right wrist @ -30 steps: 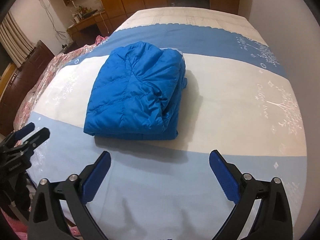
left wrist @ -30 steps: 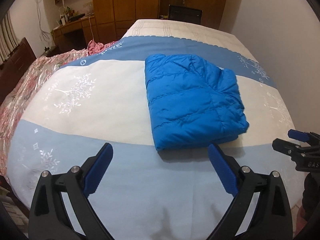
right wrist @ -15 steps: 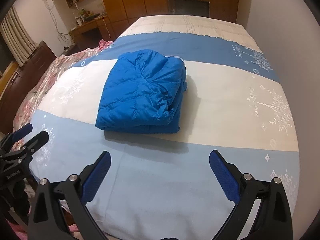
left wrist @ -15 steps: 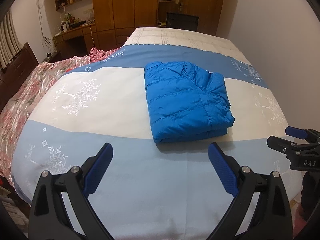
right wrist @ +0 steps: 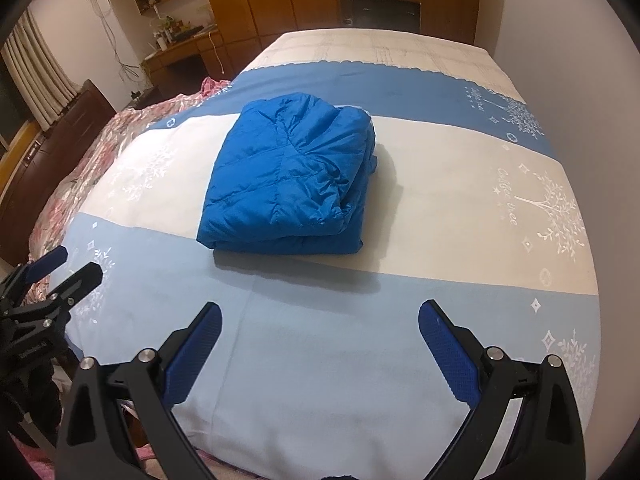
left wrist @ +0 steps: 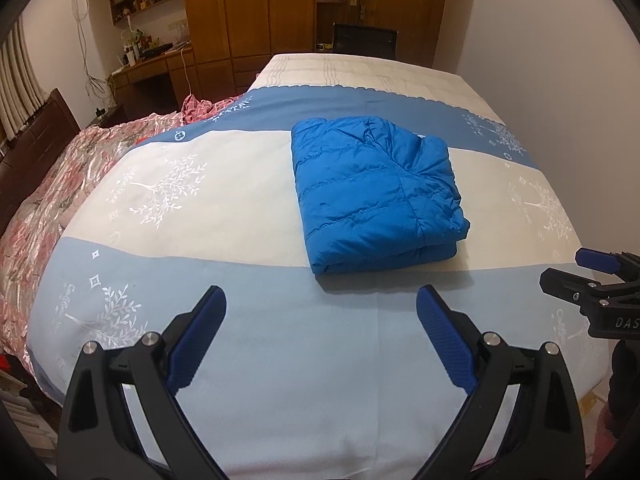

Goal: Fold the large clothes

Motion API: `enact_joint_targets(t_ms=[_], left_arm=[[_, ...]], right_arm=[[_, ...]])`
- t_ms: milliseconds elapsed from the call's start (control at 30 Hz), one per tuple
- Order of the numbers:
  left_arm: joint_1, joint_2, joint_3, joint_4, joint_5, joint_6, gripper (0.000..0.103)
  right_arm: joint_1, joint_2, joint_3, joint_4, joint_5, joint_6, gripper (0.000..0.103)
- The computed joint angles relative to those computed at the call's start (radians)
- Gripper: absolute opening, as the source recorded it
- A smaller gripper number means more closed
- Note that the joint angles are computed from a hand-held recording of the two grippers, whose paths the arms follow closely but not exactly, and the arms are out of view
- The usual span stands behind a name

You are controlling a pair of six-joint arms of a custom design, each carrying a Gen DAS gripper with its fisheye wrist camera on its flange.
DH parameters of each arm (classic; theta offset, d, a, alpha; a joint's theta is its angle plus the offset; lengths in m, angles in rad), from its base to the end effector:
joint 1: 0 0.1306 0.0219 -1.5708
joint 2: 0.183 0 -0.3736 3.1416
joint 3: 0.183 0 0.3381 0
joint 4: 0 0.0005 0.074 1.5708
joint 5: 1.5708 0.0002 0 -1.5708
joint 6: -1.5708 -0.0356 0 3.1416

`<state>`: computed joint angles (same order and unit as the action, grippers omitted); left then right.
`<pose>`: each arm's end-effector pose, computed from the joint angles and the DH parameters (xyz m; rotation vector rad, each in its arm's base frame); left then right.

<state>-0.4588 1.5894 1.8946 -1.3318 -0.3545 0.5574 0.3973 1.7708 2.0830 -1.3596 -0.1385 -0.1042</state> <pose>0.4308 -0.1996 0.5062 -0.2479 2.4905 0.0519 0.4941 0.2121 0.4862 -0.4351 2.6108 0.3537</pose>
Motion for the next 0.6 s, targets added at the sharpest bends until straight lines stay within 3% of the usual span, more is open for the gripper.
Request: enact_joint_targets(t_ms=[600], left_arm=[[0.000, -0.010, -0.003, 0.002, 0.007, -0.006, 0.095]], right_arm=[[0.004, -0.017, -0.017, 0.016, -0.006, 0.006, 0.099]])
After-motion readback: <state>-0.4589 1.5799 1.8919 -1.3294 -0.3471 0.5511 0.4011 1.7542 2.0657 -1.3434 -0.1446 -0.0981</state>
